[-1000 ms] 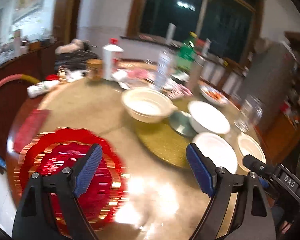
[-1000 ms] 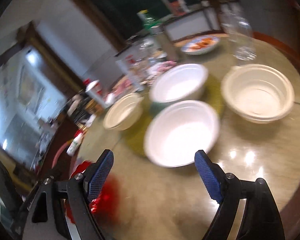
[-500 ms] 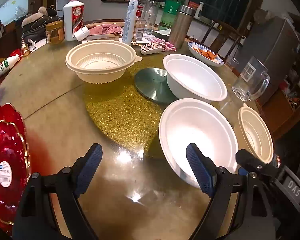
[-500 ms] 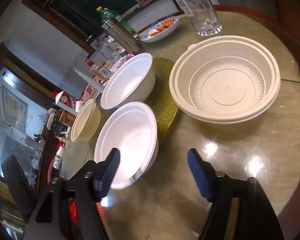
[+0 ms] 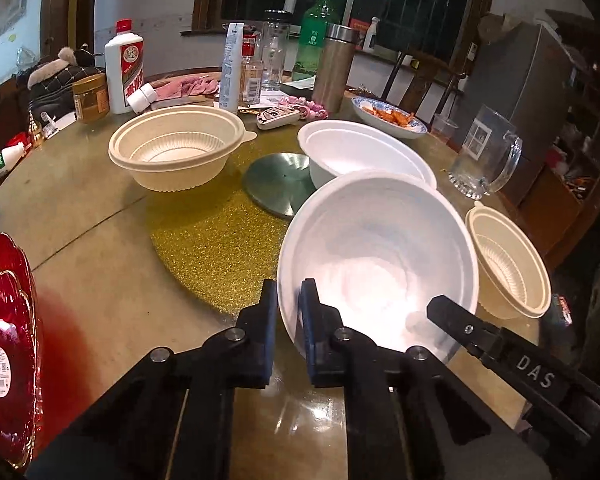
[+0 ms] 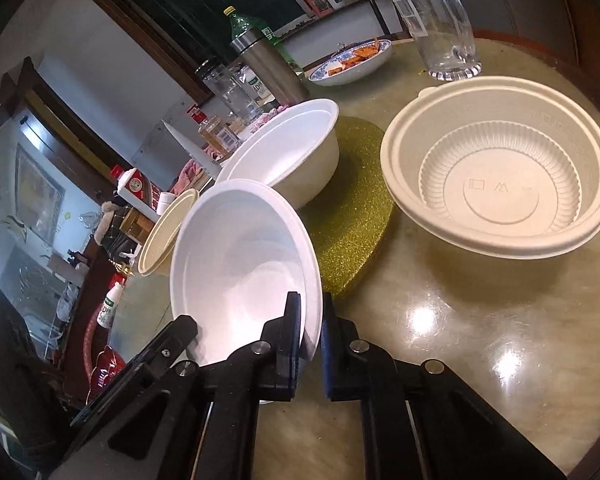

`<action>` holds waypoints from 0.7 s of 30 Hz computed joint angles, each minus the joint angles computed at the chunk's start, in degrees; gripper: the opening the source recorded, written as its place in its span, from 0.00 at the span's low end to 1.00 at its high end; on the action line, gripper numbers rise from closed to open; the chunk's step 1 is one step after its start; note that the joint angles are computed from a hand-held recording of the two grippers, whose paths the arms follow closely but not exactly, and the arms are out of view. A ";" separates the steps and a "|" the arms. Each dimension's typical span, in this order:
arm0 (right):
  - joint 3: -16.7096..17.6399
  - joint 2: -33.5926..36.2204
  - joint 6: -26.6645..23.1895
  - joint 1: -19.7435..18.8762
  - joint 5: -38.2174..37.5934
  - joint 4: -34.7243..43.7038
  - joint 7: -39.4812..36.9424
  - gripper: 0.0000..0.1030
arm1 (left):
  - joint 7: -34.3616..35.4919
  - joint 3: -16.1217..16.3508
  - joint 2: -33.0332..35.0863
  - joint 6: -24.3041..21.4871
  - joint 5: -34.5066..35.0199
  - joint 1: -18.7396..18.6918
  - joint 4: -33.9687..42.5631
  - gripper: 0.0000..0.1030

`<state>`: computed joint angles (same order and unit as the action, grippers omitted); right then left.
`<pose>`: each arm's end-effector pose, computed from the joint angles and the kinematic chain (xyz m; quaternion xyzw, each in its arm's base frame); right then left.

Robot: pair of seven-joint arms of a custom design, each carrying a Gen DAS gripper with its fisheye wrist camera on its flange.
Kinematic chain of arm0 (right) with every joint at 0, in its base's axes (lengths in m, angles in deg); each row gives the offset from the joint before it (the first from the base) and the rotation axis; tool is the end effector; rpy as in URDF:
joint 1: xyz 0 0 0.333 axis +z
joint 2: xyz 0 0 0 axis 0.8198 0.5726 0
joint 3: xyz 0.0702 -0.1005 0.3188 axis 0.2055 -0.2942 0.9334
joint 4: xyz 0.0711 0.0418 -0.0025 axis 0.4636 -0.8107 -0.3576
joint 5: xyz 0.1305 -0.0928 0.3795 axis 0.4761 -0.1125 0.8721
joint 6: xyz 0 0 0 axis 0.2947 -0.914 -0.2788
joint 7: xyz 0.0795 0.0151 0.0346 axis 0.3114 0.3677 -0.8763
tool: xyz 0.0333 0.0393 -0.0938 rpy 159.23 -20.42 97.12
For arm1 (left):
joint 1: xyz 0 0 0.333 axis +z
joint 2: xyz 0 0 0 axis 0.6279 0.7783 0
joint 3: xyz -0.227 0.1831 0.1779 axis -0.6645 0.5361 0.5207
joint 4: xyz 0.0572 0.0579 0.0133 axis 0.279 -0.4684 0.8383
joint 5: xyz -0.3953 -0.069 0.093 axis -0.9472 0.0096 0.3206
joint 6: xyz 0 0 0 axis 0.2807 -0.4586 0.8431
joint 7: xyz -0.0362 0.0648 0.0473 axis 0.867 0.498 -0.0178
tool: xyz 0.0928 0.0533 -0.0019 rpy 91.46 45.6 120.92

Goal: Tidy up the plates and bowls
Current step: 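Grasp the rim of the white foam bowl with the left gripper, then lift the white foam bowl and carry it toward the stacked red plates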

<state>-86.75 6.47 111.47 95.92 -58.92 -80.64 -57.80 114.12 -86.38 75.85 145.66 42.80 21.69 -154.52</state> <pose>0.5238 0.4889 0.3521 -0.4450 0.7925 -0.1104 0.4022 0.5636 -0.3179 0.3816 -0.5754 0.7209 -0.3507 0.1617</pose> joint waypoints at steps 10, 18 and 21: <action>0.13 -1.72 -4.00 1.28 -7.08 -0.38 4.52 0.08 | 0.88 9.06 -0.84 9.02 -1.83 -7.02 -2.34 0.08; 1.82 -1.50 -4.34 -0.04 -7.17 -0.03 2.79 0.08 | 5.91 17.09 -0.88 10.39 -8.89 -15.40 -3.54 0.08; 1.79 -1.40 -4.61 0.10 -6.78 0.20 1.86 0.08 | 7.20 18.54 -0.94 10.59 -10.58 -16.97 -3.87 0.08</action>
